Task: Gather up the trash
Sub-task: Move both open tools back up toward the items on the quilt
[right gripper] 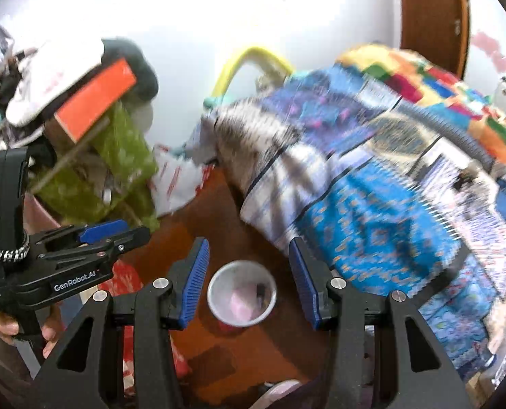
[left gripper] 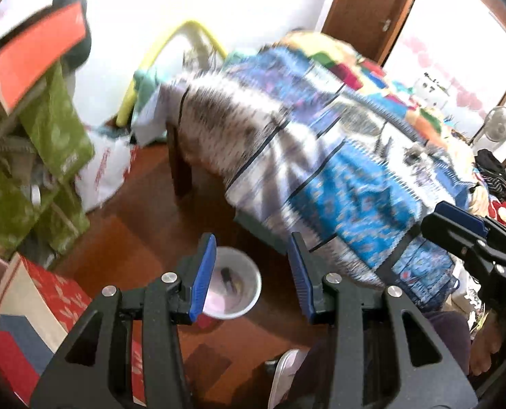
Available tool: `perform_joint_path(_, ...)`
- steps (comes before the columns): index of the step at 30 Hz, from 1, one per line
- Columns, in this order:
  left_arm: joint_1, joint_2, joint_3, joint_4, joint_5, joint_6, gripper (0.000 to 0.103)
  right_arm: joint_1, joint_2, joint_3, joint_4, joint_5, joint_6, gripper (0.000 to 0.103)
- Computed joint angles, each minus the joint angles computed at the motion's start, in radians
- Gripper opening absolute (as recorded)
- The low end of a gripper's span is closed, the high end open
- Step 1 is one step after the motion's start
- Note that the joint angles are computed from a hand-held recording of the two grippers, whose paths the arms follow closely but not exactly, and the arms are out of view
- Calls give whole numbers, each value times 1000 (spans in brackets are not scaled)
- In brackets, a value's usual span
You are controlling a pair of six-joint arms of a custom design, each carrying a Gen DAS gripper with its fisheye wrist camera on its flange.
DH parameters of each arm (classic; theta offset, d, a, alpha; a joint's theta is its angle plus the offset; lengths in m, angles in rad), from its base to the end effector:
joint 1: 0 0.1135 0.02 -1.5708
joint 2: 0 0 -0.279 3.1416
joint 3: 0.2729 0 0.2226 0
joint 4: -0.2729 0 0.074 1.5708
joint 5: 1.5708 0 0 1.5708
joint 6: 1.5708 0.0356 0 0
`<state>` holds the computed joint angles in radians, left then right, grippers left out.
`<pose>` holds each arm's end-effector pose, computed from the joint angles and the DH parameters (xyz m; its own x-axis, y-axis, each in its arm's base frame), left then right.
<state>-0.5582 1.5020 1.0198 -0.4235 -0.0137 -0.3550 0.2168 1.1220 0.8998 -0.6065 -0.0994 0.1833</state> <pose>0.2430 -0.1512 0.2594 -0.8074 0.0944 -0.5824 0.2579 0.9443 -0.2044 0.1899 0.0454 0.2955 -0.7587 0.0186 -0.6512 -0.1436 0.9702 0.1951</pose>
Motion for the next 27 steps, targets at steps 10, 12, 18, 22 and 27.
perform_joint_path(10, -265, -26, 219, -71, -185, -47, 42, -424, -206, 128, -190, -219, -190, 45)
perform_joint_path(12, -313, 2, 282, -79, -210, -49, 42, -528, -225, 153, -220, -264, -246, 45)
perform_joint_path(18, -423, 126, 478, -105, -253, -48, 46, -925, -205, 250, -308, -482, -462, 45)
perform_joint_path(22, -470, 240, 638, -135, -255, -41, 48, -1190, -133, 323, -395, -663, -631, 51)
perform_joint_path(27, -510, 379, 829, -185, -261, -47, 70, -1383, -72, 340, -367, -740, -706, 72)
